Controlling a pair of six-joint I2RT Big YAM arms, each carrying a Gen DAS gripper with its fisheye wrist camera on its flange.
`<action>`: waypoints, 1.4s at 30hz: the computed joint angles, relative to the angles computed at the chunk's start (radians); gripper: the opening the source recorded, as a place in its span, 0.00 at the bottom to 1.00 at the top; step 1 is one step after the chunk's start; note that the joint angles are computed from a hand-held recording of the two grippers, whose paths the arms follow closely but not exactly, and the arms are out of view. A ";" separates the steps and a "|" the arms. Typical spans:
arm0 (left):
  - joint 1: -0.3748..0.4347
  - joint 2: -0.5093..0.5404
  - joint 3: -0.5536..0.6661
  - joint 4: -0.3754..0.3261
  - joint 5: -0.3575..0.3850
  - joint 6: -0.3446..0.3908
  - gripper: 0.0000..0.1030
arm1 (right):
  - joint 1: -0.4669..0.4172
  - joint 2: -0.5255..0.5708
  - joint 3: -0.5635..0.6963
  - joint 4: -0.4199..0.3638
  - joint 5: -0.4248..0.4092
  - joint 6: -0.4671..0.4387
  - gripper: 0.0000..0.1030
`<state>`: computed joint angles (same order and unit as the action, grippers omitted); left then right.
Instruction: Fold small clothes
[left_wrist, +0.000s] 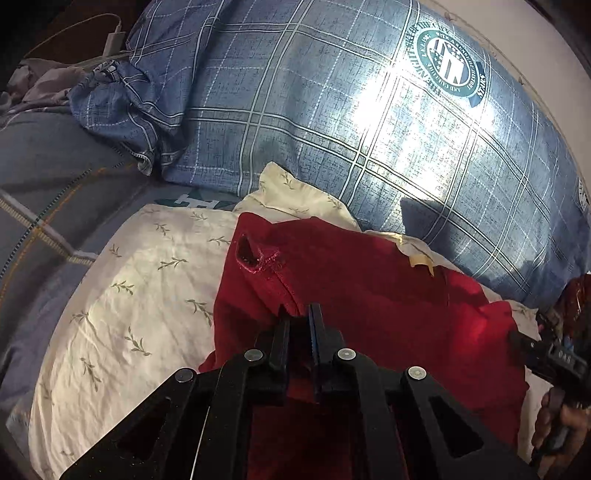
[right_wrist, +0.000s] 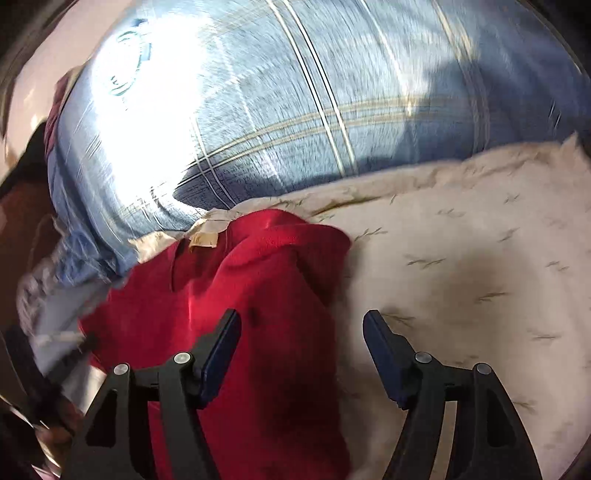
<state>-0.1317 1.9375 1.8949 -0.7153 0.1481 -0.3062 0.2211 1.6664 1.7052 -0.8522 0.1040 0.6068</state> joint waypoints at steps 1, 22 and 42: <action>-0.001 0.003 0.004 0.003 -0.002 0.001 0.07 | -0.014 0.023 0.022 -0.002 -0.048 0.033 0.68; 0.035 -0.068 -0.036 0.018 -0.053 0.078 0.54 | 0.020 -0.085 -0.105 0.011 0.039 0.002 0.67; -0.015 0.132 0.238 -0.186 -0.068 0.105 0.25 | 0.085 -0.170 -0.170 -0.029 0.147 -0.040 0.41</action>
<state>-0.1464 2.0695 2.1328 -0.9009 0.0797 -0.2010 0.3062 1.4965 1.5350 -0.8807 0.2515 0.5666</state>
